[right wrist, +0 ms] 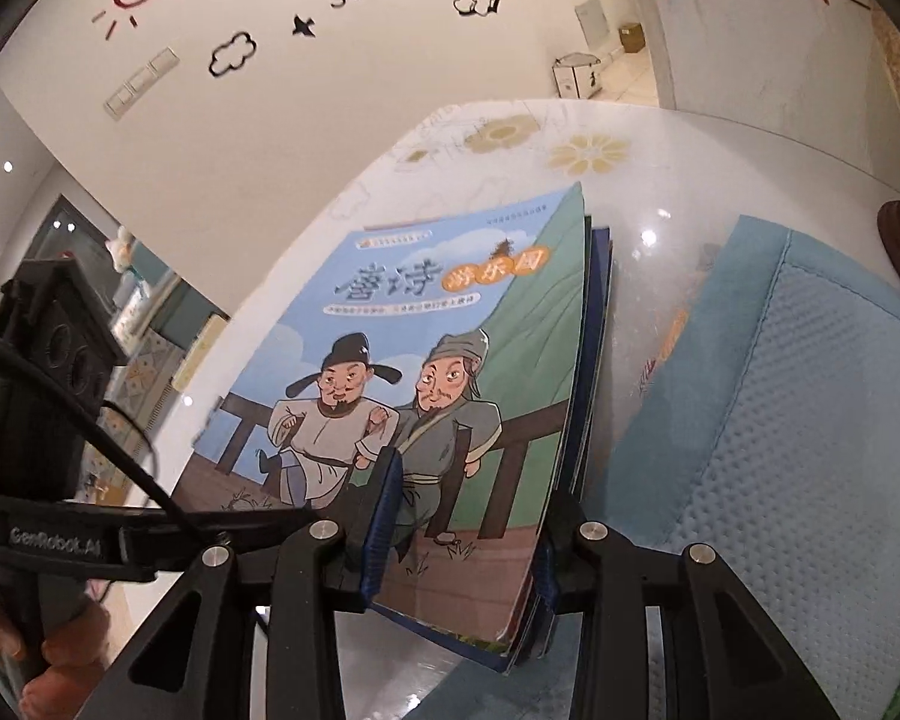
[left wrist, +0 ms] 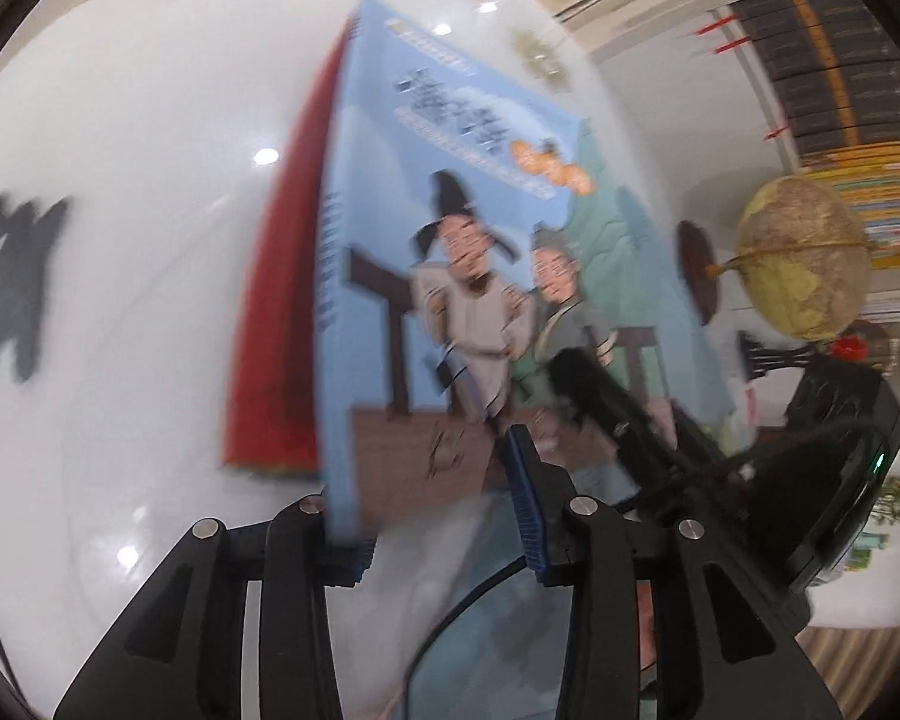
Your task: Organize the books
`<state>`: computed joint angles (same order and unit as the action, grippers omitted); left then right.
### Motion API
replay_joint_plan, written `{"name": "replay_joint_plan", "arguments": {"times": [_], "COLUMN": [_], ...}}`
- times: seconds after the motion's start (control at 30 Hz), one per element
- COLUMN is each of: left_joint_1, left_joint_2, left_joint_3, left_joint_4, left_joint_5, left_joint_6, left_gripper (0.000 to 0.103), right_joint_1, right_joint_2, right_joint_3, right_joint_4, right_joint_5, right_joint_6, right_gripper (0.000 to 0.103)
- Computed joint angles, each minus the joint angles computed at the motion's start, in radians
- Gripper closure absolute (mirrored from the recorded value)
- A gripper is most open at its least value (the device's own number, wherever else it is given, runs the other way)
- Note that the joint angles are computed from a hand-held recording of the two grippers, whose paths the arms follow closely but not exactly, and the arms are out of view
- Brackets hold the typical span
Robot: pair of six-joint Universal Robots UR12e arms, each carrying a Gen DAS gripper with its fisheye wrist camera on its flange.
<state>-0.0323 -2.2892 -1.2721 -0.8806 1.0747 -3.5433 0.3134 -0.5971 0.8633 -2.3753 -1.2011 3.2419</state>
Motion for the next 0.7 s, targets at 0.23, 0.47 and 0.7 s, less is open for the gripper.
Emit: {"name": "replay_joint_plan", "arguments": {"times": [0.23, 0.47, 0.7], "left_joint_1": [-0.057, -0.157, -0.301], "left_joint_2": [0.116, 0.127, 0.011], "left_joint_3": [-0.139, -0.169, 0.031], "left_joint_4": [0.046, 0.231, 0.179], "left_joint_5": [0.296, 0.193, 0.004], "left_joint_6": [0.043, 0.065, 0.103], "left_gripper": [0.07, 0.068, 0.059], "right_joint_1": [-0.026, -0.109, -0.271], "right_joint_2": [-0.097, -0.343, -0.564], "right_joint_3": [0.151, 0.541, 0.844], "right_joint_4": [0.056, -0.068, -0.182], "right_joint_5": [0.013, -0.155, -0.265], "right_joint_6": [-0.071, -0.05, 0.08], "right_gripper": [0.059, 0.047, 0.036]}}
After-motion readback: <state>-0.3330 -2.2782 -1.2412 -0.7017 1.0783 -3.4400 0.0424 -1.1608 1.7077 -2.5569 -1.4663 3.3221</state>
